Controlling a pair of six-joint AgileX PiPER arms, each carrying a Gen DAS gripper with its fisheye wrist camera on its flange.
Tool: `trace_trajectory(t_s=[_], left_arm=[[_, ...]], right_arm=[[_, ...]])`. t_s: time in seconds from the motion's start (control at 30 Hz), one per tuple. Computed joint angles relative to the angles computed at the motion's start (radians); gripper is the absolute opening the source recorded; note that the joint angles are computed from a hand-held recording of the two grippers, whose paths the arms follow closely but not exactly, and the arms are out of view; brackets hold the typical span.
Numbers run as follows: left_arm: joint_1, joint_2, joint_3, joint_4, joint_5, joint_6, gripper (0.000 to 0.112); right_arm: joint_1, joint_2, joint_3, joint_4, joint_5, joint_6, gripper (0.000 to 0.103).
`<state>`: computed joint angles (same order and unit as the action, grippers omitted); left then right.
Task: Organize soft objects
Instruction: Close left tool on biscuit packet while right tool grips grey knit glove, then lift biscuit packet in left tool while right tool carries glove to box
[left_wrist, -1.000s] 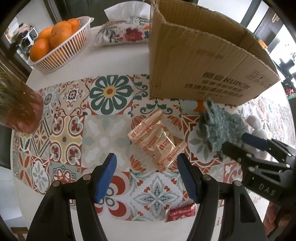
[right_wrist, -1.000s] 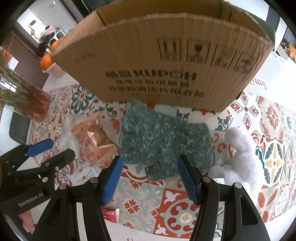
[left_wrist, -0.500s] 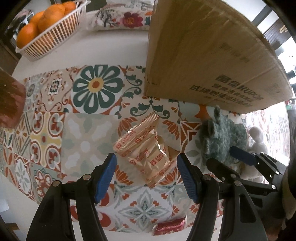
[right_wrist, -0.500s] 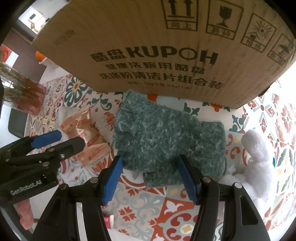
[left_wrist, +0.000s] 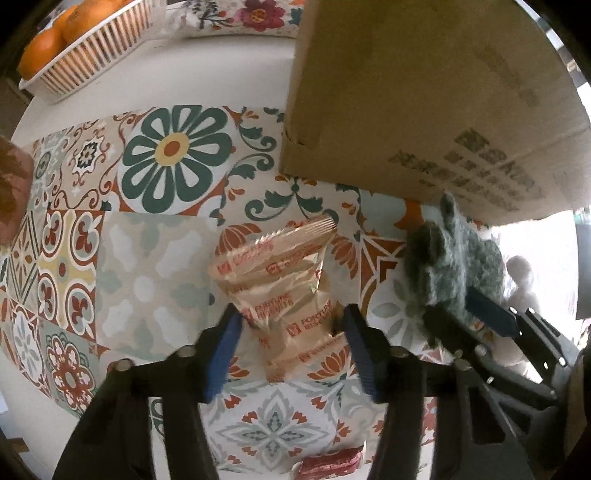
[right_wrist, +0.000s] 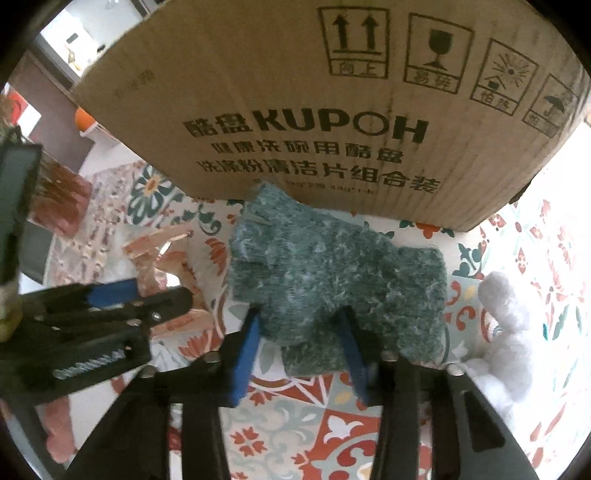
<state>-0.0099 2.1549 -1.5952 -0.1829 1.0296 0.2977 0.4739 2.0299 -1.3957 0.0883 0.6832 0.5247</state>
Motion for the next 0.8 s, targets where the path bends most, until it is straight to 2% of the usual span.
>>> trace_trajectory(t_s=[0.03,0.13,0.17,0.43,0.8], left_arm=[[0.001,0.000,0.003,-0.007,-0.002,0.006,0.048],[-0.003,-0.015,0.033,-0.020,-0.018,0.017,0.045],[-0.003,-0.020,0.041,-0.023,-0.023,0.026,0.045],[-0.004,-0.143,0.198,-0.043,-0.125,0.103,0.044],[-0.004,-0.330,0.352,-0.092,-0.179,0.180,0.044]], right_arm=[[-0.004,-0.003,0.005,0.012,-0.005,-0.008,0.036],[-0.004,-0.017,0.023,0.020,-0.028,-0.016,0.022],[-0.004,-0.031,0.037,0.020,-0.034,-0.017,0.022],[0.007,-0.110,0.120,0.002,-0.086,0.034,0.021],[0.002,-0.259,0.247,-0.010,-0.150,0.094,0.021]])
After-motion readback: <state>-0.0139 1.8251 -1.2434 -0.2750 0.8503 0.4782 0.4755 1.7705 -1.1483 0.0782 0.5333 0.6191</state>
